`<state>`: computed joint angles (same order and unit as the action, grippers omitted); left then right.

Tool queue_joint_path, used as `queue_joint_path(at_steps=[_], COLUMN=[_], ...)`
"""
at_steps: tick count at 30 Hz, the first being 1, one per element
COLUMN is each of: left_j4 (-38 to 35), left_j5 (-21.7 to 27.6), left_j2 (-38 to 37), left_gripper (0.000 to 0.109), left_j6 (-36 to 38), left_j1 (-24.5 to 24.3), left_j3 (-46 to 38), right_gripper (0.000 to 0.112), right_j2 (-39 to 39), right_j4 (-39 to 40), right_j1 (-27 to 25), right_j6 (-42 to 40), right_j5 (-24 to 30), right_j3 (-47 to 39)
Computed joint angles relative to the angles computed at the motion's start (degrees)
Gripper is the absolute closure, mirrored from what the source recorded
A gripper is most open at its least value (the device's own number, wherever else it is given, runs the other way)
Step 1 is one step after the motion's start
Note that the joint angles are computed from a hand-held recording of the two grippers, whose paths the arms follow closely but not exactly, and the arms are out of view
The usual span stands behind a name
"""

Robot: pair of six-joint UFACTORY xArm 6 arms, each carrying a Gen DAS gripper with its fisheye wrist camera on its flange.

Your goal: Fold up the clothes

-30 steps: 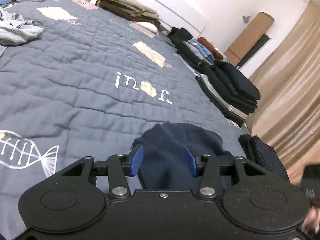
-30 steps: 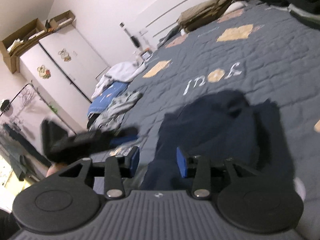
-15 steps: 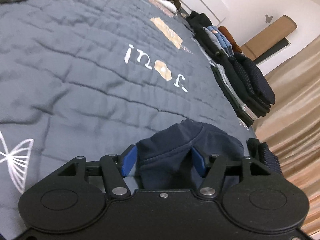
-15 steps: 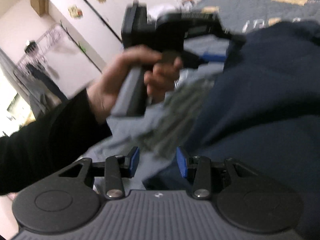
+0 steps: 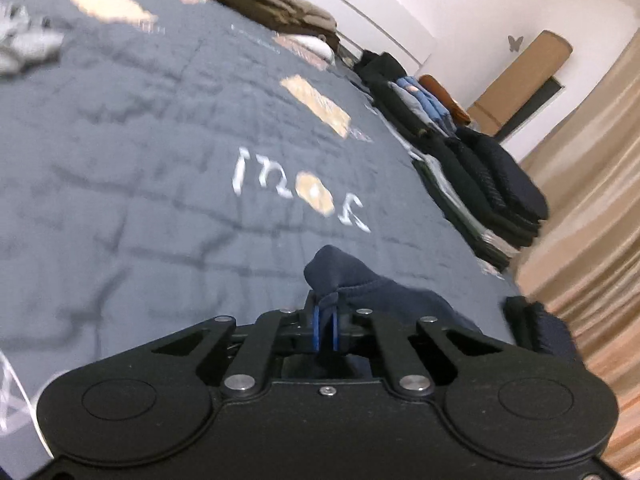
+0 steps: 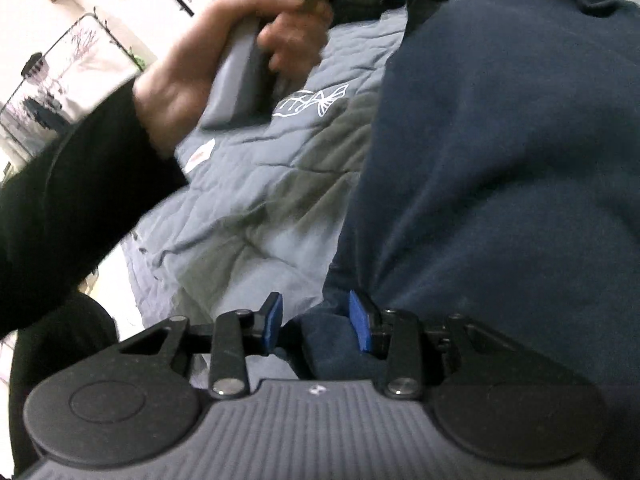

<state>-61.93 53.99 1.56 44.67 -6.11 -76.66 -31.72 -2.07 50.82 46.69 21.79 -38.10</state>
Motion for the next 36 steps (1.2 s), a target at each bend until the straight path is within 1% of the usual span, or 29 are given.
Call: queue_joint_path(at_steps=[1, 3, 5, 7, 8, 9, 10, 11, 12, 14, 15, 16, 18, 19, 22, 24, 26, 29, 32, 33, 36], left_j4=[0.2, 2.8, 5.0, 8.3, 9.2, 9.3, 9.4, 9.4, 8.8, 8.1, 8.1, 8.2, 7.8, 7.2, 5.4, 4.2, 3.8, 3.6, 2.5, 2.8, 4.0], left_j5=[0.8, 0.6, -1.1, 0.4, 2.3, 2.4, 2.3, 2.2, 3.3, 5.0, 5.8, 6.7, 9.3, 10.7, 15.2, 17.7, 19.0, 20.1, 20.1, 20.0, 20.4], left_j2=[1.2, 2.7, 3.1, 3.7, 4.1, 3.5, 2.7, 2.0, 1.3, -1.2, -2.5, -3.8, -7.1, -8.8, -14.1, -17.6, -20.9, -25.2, -28.1, -28.7, -29.6], left_gripper=[0.103, 0.103, 0.103, 0.102, 0.101, 0.098, 0.089, 0.083, 0.075, 0.074, 0.072, 0.067, 0.063, 0.063, 0.059, 0.058, 0.057, 0.056, 0.052, 0.052, 0.052], left_j6=[-0.1, 0.6, 0.9, -1.7, -2.6, -2.5, -2.3, -2.1, -1.6, 0.4, 1.5, 1.9, 3.7, 4.7, 7.4, 8.3, 8.8, 9.6, 11.3, 11.9, 13.3], left_j1=[-0.2, -1.7, -3.3, -3.4, -2.8, -2.3, -1.8, -1.2, -0.2, 1.6, 2.5, 3.1, 4.6, 5.2, 7.2, 8.4, 8.8, 8.9, 8.5, 8.3, 7.8], left_j3=[-1.9, -4.5, -4.7, -5.3, -5.8, -5.3, -4.7, -4.1, -3.8, -2.4, -1.7, -1.1, 1.0, 2.4, 6.4, 9.4, 12.4, 16.3, 19.7, 20.6, 22.8], right_gripper=[0.076, 0.076, 0.076, 0.075, 0.075, 0.075, 0.074, 0.074, 0.074, 0.074, 0.074, 0.074, 0.073, 0.073, 0.073, 0.073, 0.072, 0.071, 0.071, 0.071, 0.07], right_j2=[-0.2, -0.3, -0.3, -0.6, -0.7, -0.9, -1.1, -1.4, -2.1, -4.2, -5.4, -6.8, -9.7, -11.0, -16.3, -19.7, -21.1, -22.7, -21.2, -20.3, -18.0], right_j4=[-0.4, -1.6, -1.8, -1.3, -0.2, 2.1, 4.4, 6.7, 9.9, 15.8, 18.4, 20.4, 20.5, 20.6, 14.6, 11.7, 5.4, -3.5, -6.9, -7.6, -6.2], right_j1=[0.1, 0.4, 0.4, 0.3, 0.1, -0.3, -0.6, -1.0, -1.5, -2.6, -3.1, -3.8, -5.7, -6.7, -12.3, -16.6, -20.3, -25.8, -28.6, -29.2, -29.4], right_j6=[-0.1, 0.1, -0.4, -1.3, -2.7, -4.6, -6.5, -8.4, -10.6, -15.2, -17.5, -19.5, -19.9, -20.3, -14.8, -12.1, -6.9, 0.1, 1.8, 1.9, -0.4], right_j5=[0.5, 1.2, 1.9, 1.8, 1.5, 1.5, 1.5, 1.5, 1.4, 1.2, 0.9, 0.6, 0.1, 0.0, 0.8, 1.7, 1.8, 3.6, 3.8, 2.9, 1.5], right_j3=[-0.1, -0.3, -0.7, -0.6, -0.5, -0.5, -0.6, -0.7, -0.7, -0.4, -0.2, 0.0, 0.5, 0.7, 2.3, 3.1, 4.0, 4.8, 5.4, 5.6, 5.7])
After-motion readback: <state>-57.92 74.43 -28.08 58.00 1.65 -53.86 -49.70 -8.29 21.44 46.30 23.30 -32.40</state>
